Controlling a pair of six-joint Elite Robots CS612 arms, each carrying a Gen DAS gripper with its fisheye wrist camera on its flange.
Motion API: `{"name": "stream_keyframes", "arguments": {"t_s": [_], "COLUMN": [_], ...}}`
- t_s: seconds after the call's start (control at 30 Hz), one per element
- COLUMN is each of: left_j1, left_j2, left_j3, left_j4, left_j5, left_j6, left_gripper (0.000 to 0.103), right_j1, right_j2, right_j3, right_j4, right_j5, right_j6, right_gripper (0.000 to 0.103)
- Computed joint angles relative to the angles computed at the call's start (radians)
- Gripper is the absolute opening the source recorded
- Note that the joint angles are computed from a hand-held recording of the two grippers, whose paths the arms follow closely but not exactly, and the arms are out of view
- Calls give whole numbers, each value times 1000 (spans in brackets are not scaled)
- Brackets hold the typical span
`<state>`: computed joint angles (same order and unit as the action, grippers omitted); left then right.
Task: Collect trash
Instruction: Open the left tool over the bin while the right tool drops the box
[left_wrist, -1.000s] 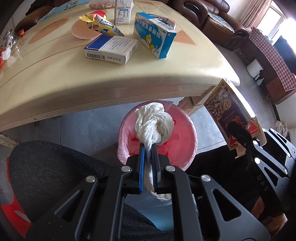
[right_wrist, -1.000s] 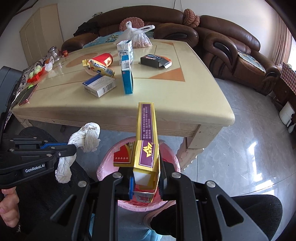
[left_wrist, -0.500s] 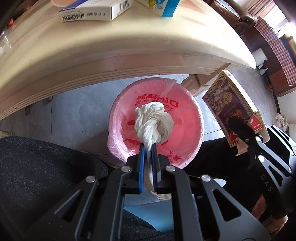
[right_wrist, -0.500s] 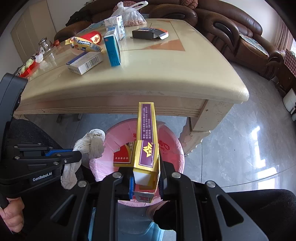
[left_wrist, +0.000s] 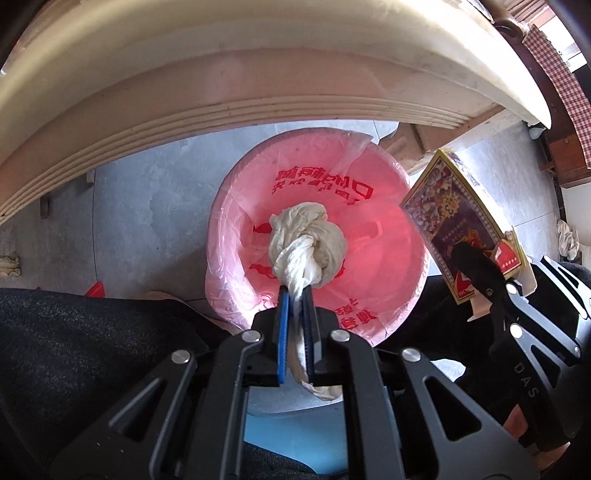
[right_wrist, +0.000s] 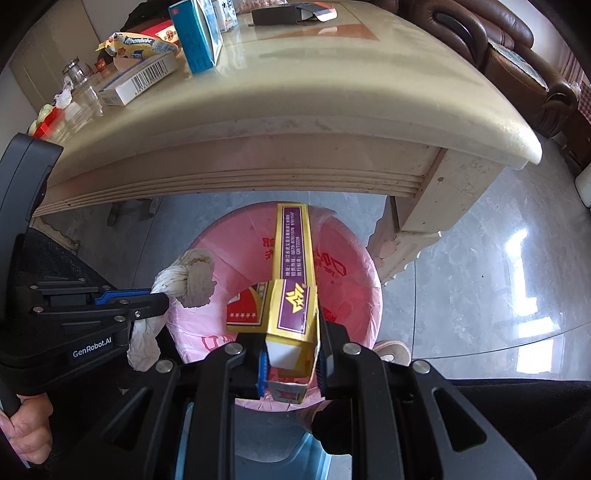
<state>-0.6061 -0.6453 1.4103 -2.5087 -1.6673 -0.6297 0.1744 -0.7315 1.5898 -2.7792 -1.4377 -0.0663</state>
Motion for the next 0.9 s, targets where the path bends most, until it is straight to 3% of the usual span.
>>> {"name": "stream_keyframes", "arguments": {"t_s": [0.9], "left_j1": [26], "left_j2": [111], "left_j3": [-132], "left_j4": [161], "left_j5": [-102], "left_j6": [-16], "left_gripper": [8], "right_j1": [-8], "right_j2": [98], "right_j3": [-118], "right_j4": [186], "right_j5": [26], "right_j6": [-4], "right_gripper": [19]}}
